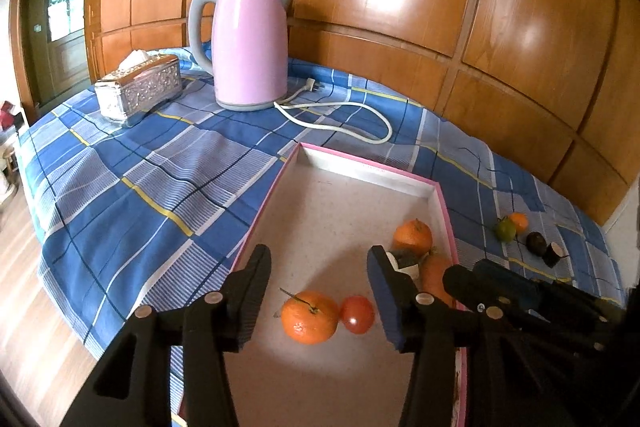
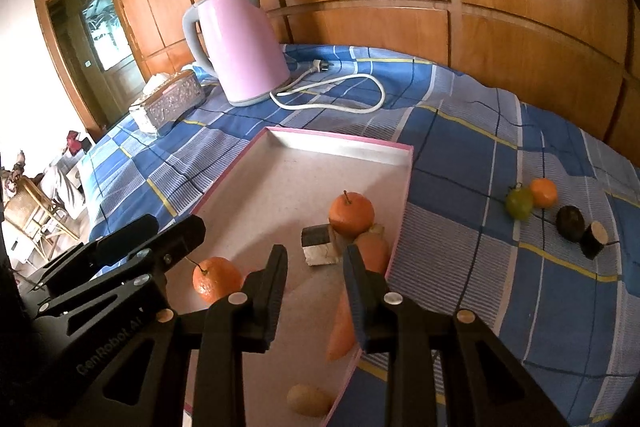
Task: Organize fruits
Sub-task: 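Carry the eggplant piece and tomato into the white tray and release both, then move both open tools back toward the remaining fruits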
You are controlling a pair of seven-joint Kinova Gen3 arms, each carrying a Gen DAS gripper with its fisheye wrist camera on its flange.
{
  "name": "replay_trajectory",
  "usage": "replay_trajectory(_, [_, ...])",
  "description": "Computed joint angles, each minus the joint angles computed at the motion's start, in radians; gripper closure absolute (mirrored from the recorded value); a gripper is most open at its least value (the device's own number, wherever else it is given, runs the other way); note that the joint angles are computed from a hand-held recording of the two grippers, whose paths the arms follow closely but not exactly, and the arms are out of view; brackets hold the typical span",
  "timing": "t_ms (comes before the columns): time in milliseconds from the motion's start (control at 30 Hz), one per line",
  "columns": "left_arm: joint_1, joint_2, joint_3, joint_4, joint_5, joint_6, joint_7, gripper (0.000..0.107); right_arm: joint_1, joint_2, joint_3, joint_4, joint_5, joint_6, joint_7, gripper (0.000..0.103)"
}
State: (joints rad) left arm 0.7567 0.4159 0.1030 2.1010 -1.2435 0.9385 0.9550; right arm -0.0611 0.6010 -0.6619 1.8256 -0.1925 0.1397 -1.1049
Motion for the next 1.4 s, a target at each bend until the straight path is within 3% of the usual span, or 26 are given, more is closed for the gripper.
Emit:
replay_trajectory(400, [0.015,0.01,0.005,-0.012,0.0,0.007,-0.008,0.05,-0.01,-0.031,0.036,0.041,0.009,-0.04,-0.049,0.069])
replay_trajectory(600, [0.024,0.02,0.005,-0.037,0.002,0.006,-0.035,0.047,-0.032,-0.054,0.089,0.059,0.039,-0.074,-0.124,0.067])
replay_trajectory(1100, [0.053,0.059,-0.017,-0.109,0.024,-0.013,-0.125,0.047,0.035,-0.058,0.07,0.083,0.114,-0.096,-0.213,0.067])
replay_trajectory(1400, [0.071,0.071,-0.035,-0.141,0.039,-0.012,-0.161,0.046,0.028,-0.073,0.099,0.098,0.154,-0.122,-0.271,0.067])
